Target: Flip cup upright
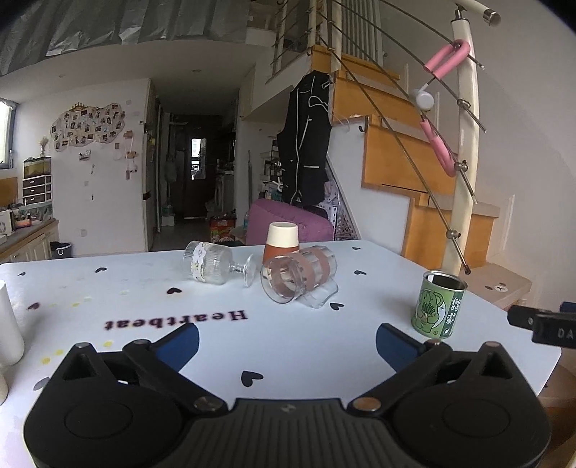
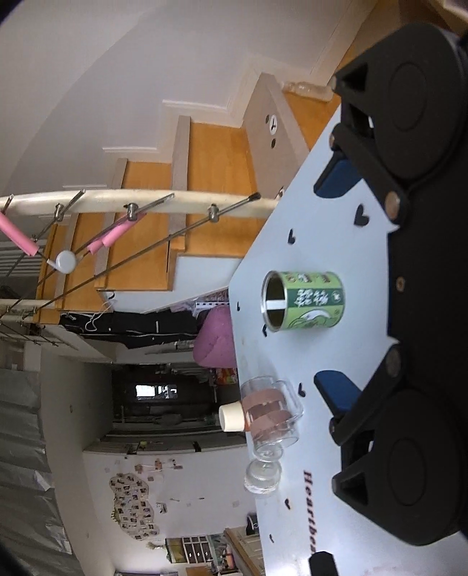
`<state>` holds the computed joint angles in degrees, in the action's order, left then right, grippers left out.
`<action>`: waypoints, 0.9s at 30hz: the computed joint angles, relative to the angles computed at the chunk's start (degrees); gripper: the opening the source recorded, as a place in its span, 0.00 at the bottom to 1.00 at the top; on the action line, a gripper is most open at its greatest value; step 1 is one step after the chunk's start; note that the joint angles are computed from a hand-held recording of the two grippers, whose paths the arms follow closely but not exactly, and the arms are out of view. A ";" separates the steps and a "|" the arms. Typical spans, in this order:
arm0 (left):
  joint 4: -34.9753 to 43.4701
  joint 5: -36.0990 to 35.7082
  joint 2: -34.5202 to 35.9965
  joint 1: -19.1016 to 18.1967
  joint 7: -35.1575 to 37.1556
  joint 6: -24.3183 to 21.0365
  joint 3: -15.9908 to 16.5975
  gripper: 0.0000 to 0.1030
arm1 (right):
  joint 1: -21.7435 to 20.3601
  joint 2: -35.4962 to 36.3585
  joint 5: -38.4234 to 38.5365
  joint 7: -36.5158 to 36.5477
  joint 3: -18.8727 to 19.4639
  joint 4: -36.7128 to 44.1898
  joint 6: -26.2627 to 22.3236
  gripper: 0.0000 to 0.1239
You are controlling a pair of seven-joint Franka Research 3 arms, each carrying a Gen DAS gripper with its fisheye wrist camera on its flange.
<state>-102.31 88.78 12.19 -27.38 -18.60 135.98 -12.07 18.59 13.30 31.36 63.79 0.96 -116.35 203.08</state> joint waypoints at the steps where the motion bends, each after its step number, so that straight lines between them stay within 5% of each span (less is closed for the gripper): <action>1: 0.31 -0.38 0.30 -0.10 0.33 -0.33 -0.08 1.00 | -0.46 -0.37 -0.70 0.44 0.34 -0.65 0.13 0.83; 27: 2.32 -4.03 2.12 -1.89 3.99 -1.16 0.75 1.00 | -0.06 -1.70 -1.47 -0.58 0.95 -3.14 1.75 0.83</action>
<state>-99.99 84.75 14.31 -29.27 -14.62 134.81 -11.32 18.53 11.60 29.89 63.21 1.90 -119.49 204.83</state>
